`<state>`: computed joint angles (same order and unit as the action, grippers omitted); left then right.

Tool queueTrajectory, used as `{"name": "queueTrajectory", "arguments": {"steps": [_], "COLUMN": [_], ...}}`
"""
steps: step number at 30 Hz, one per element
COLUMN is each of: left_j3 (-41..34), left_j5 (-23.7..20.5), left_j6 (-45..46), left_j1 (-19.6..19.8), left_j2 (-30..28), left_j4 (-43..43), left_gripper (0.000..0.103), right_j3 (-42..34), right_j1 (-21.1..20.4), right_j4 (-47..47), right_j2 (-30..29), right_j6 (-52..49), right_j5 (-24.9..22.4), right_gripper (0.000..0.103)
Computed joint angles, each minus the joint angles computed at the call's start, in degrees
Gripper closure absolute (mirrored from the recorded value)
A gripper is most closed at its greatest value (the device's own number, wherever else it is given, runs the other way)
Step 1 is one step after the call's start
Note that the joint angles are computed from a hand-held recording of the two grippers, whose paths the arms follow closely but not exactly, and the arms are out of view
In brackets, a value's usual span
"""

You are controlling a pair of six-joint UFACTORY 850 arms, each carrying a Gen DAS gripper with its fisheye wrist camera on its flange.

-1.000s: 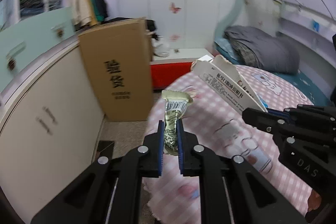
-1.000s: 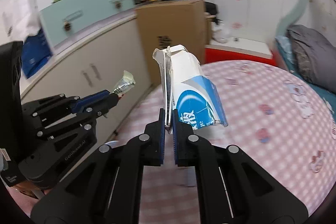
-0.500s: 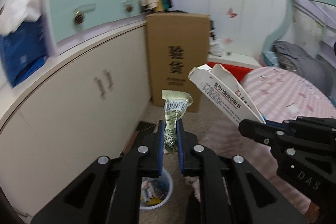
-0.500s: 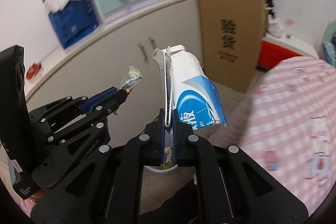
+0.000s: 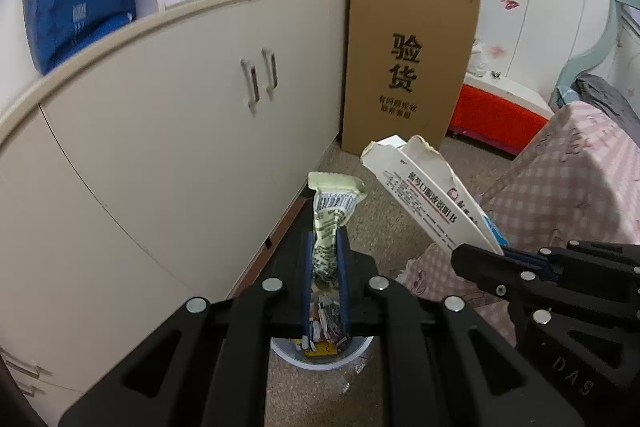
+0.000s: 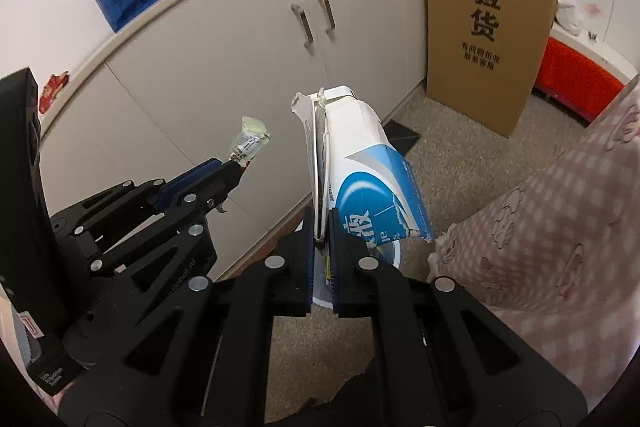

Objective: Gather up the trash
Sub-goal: 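Carry the wrapper and carton to the bin and open both tools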

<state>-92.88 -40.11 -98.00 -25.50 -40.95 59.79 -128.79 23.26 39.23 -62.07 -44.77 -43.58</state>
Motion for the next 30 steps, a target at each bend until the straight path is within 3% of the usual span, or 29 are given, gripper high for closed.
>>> {"name": "queueTrajectory", "arguments": {"steps": [7,9,13,16,30], "left_j3": [-1.7,-2.4,-2.6,-2.5,0.3], "left_j5": [1.3,1.5,1.0,0.2,-1.3], "left_j6": [1.8,2.6,1.4,1.0,-0.8], "left_j1": [1.8,2.3,2.4,2.2,2.2], "left_j2": [-2.7,-3.4,-3.9,-3.9,-2.1], "left_j4": [-3.1,-4.1,-3.8,-3.4,-3.5], "left_gripper": [0.089,0.084,0.049,0.040,0.031], "right_j3": [-9.1,-10.4,-11.3,-10.9,-8.7], "right_j1": [0.3,0.3,0.3,0.4,1.3], "right_j4": [-4.4,-5.1,-5.6,-5.6,-6.0], "right_j2": [-6.5,-7.4,-8.2,-8.1,-7.1], "right_j6": [6.4,7.2,7.8,7.7,7.0], "right_j5": [-2.1,-2.6,-3.1,-3.3,-3.6], "right_gripper": [0.097,0.097,0.097,0.097,0.096]}}
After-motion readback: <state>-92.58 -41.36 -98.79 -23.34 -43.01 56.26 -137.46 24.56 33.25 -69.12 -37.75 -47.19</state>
